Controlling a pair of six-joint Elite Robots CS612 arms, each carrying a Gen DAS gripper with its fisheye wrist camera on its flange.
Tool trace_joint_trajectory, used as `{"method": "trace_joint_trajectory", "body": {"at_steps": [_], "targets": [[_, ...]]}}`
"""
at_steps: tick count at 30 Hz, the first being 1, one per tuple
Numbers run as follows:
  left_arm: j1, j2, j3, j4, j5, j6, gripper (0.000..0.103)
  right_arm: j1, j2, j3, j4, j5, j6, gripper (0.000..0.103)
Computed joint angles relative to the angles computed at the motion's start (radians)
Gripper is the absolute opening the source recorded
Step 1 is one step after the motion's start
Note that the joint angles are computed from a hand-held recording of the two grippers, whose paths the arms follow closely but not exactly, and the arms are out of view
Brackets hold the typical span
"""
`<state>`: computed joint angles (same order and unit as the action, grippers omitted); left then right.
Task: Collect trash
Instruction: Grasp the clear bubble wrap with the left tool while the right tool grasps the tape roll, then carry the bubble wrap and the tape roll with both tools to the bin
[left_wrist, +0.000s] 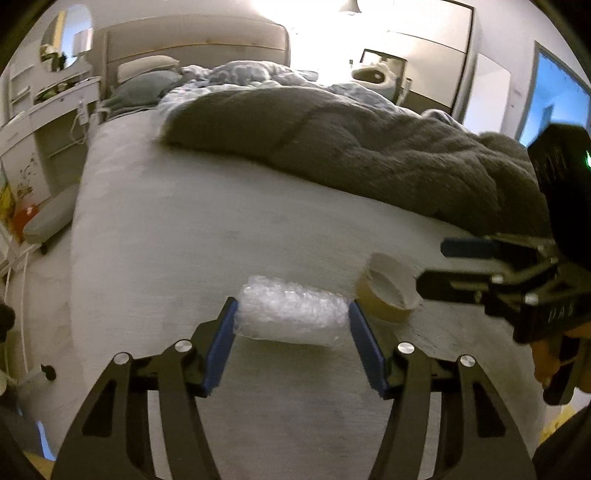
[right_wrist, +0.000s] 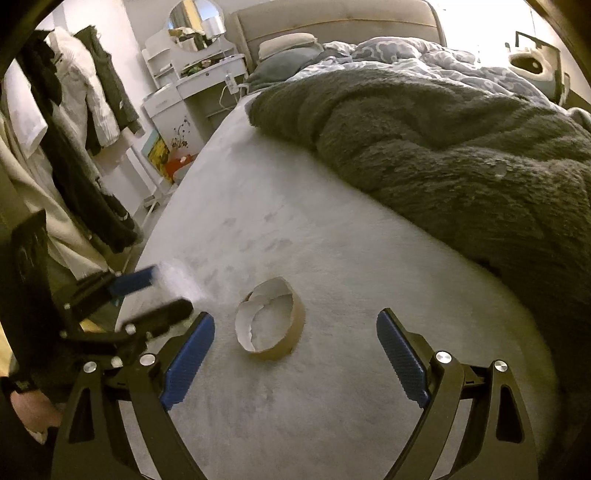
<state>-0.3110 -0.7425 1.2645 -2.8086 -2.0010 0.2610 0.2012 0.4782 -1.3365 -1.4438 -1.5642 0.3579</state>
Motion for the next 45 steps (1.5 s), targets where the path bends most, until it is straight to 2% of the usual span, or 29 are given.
{"method": "trace_joint_trajectory", "body": {"at_steps": [2,4,6,10,16,23,32,45], "targets": [[0.003,0.000,-0.001,-0.013,0.019,-0.011,0.063,0.005,-0.004,0.010,-0.001,-0.001,-0.017,0.090],[0.008,0.001,-0.004,-0.014,0.020,-0.025,0.063,0.010,-0.009,0.024,-0.004,-0.007,-0.033,0.078],[0.011,0.001,-0.006,-0.017,0.022,-0.030,0.063,0.014,-0.015,0.040,-0.001,-0.006,-0.046,0.074],[0.018,0.001,-0.009,-0.021,0.019,-0.041,0.063,0.026,-0.025,0.070,0.019,-0.057,-0.074,0.066],[0.031,-0.001,-0.015,-0.021,0.006,-0.063,0.063,0.035,-0.028,0.089,0.032,-0.094,-0.102,0.046],[0.038,-0.014,-0.009,-0.028,0.010,-0.077,0.063,0.039,-0.037,0.084,0.022,-0.107,-0.096,0.045],[0.046,-0.054,0.046,-0.068,0.033,-0.084,0.063,0.046,-0.052,0.078,-0.031,-0.048,-0.072,0.045],[0.072,-0.108,0.157,-0.110,0.162,-0.181,0.063,0.069,-0.063,0.064,-0.070,0.019,-0.104,0.045]]}}
